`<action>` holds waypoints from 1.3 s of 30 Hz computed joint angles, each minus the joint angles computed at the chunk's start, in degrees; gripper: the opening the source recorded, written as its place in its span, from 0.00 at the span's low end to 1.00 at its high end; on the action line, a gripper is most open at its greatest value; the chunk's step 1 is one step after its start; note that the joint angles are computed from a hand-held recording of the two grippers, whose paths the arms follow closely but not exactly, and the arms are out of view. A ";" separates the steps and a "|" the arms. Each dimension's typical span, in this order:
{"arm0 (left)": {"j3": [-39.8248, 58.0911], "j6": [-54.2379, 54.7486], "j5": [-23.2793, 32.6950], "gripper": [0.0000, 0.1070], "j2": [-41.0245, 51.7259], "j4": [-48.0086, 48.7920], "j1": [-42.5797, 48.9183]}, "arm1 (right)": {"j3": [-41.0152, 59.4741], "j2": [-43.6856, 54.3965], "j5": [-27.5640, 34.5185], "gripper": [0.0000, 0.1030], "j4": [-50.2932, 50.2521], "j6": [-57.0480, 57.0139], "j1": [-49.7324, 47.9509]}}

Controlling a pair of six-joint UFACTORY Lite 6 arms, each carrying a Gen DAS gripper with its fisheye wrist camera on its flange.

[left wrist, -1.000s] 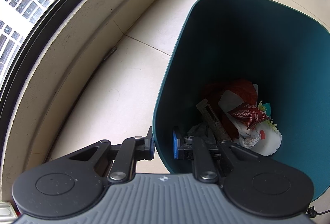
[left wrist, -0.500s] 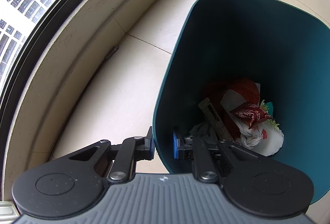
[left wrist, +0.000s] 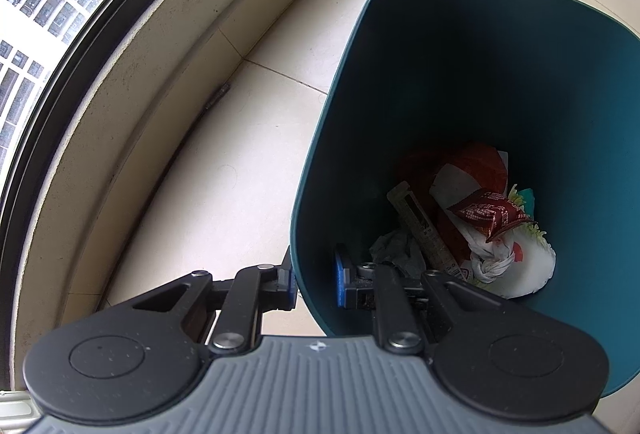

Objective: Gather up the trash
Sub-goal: 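Move the right gripper to the blue-white plastic packet and grasp it, then carry the plastic packet into the bin and open the right gripper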

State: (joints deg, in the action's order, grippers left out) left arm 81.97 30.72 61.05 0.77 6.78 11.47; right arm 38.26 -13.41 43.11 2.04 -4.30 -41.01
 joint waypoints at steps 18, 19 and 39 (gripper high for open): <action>-2.12 -0.26 -1.20 0.15 -1.85 0.25 -0.58 | -5.27 -15.79 7.38 0.07 -0.42 6.60 6.95; -2.26 -0.28 -1.27 0.16 -1.98 0.27 -0.59 | -4.70 -18.31 9.58 0.07 1.52 5.74 7.01; -0.44 0.47 -0.60 0.16 -1.35 -1.97 0.83 | 60.20 -6.73 37.01 0.07 -9.09 46.18 70.45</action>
State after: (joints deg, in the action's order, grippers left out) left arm 81.52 31.19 60.45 -0.57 4.81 12.30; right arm 98.46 -20.14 80.12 -7.04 41.89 29.44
